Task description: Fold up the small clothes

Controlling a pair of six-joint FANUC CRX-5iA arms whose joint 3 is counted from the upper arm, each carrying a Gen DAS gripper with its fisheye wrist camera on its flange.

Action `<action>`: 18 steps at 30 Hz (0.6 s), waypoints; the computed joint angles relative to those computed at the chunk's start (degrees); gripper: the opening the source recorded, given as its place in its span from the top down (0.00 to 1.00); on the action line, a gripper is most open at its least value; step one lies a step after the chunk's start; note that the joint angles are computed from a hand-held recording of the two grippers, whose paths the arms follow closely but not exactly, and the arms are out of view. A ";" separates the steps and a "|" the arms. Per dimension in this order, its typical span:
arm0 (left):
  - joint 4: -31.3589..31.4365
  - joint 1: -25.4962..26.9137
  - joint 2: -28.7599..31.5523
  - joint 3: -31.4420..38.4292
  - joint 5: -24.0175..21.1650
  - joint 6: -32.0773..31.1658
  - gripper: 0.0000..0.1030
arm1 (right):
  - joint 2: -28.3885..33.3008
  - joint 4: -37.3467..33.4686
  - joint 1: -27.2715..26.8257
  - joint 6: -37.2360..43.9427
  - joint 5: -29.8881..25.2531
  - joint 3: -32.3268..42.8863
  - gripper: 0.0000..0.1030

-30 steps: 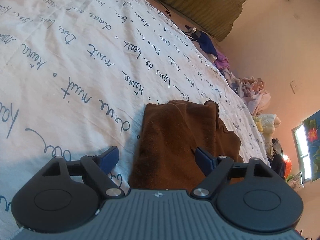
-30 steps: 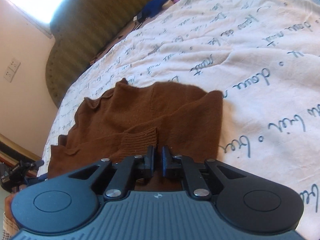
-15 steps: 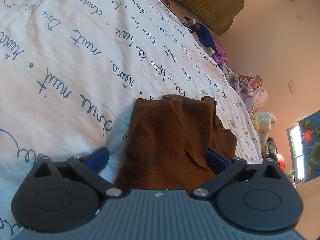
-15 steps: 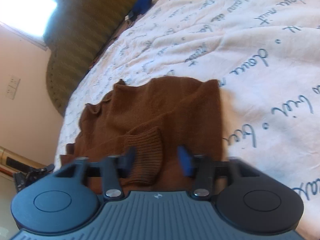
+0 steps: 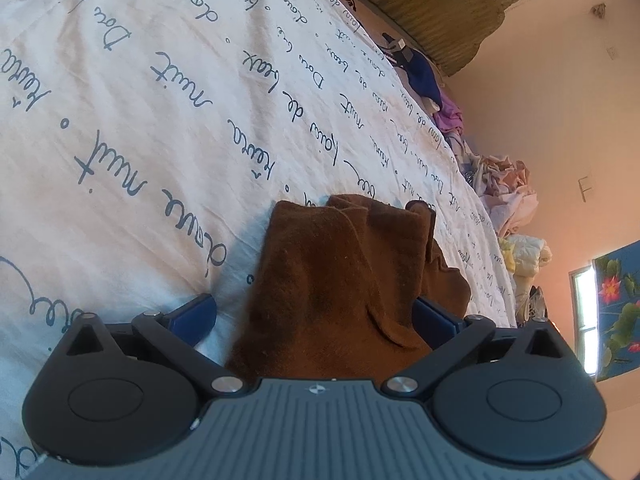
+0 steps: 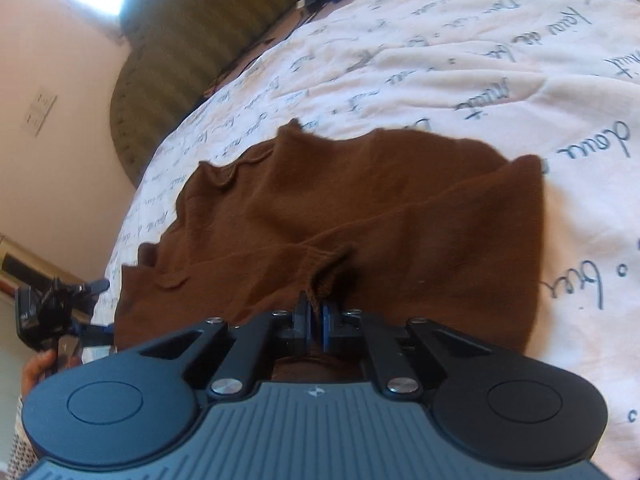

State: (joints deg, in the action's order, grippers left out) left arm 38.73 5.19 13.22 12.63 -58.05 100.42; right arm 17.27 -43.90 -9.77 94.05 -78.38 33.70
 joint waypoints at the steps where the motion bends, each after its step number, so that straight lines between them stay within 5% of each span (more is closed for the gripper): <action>1: 0.45 0.25 -0.20 -0.31 -0.03 0.29 0.01 | -0.76 -0.69 -0.02 1.16 0.60 -0.28 0.96; 10: 0.51 0.49 -1.35 -0.61 0.03 -0.33 0.01 | -4.56 -3.03 -1.73 5.15 1.77 3.15 0.96; 18: -6.15 -0.90 0.61 4.06 -1.22 3.10 0.01 | -3.39 3.57 -2.57 3.22 3.75 1.91 0.96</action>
State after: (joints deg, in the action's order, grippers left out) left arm 32.58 4.28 13.83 16.69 -59.27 103.52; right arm 13.88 -40.33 -12.33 97.27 -74.63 35.60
